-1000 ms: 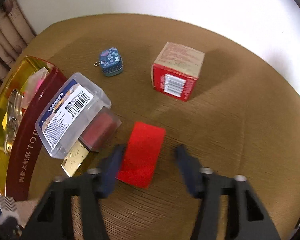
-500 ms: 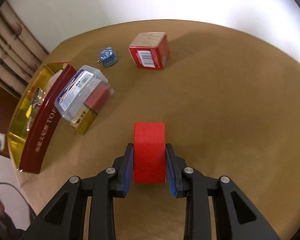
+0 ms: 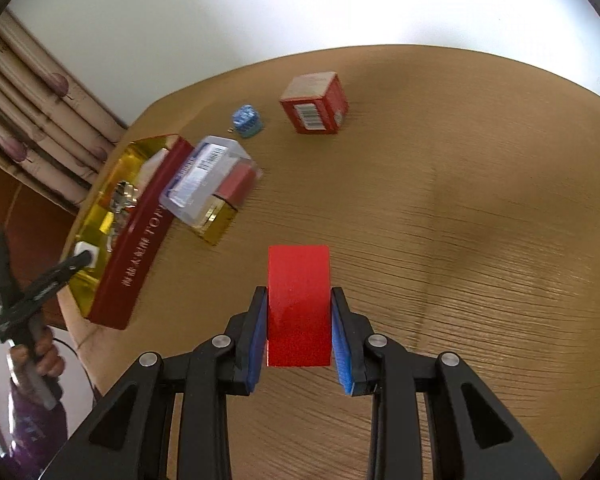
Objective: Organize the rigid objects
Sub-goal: 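Lower the white cube and red block into the tin and open both tools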
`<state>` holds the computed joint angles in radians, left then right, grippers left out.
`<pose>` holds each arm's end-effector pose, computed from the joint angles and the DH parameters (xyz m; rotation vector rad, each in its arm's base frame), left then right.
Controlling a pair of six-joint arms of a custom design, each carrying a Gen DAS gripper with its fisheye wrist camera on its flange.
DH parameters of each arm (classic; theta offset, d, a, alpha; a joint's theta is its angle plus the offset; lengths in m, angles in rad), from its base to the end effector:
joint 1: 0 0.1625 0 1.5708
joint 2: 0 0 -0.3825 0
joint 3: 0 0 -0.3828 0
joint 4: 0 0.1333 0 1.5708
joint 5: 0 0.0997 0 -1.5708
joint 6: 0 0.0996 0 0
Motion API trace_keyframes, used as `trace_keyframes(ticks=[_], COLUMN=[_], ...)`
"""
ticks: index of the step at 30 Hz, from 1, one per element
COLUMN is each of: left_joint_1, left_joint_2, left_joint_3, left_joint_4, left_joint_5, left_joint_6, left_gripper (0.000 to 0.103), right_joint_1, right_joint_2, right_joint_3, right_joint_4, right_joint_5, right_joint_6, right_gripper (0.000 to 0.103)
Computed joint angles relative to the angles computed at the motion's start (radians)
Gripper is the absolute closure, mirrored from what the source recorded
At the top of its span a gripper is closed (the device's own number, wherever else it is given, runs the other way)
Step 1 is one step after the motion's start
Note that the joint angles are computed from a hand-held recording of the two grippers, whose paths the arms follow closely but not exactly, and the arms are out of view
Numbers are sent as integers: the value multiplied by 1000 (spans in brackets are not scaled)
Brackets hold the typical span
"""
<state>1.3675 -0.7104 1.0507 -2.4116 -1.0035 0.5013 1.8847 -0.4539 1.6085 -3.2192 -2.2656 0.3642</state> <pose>0.0258 -0.8003 0.2583 0.6781 2.3768 -0.5164 0.2584 -0.5707 -0.0400 -0.2912 -2.4954 0.8960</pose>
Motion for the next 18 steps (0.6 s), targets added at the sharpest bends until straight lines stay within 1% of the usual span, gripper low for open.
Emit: trace_keyframes(ticks=[3, 7, 12, 15, 18], left_joint_1=[9, 7, -4, -14, -27], left_joint_2=[20, 27, 20, 0, -43], left_joint_3=[-31, -6, 49, 83, 123], left_joint_4=[14, -62, -143, -156, -154], left_joint_5=[-13, 13, 55, 75, 70], left_joint_6=[-2, 61, 126, 125, 98], left_gripper=[72, 72, 67, 67, 66], right_joint_1=[6, 11, 23, 32, 41], right_joint_2=[-2, 10, 30, 45, 84], right_joint_3=[1, -17, -67, -128, -251], right_joint_4=[-5, -2, 24, 62, 146], right_joint_5=[11, 38, 69, 99, 137], right_joint_6=[-4, 6, 3, -7, -30], right_gripper=[76, 76, 76, 76, 76])
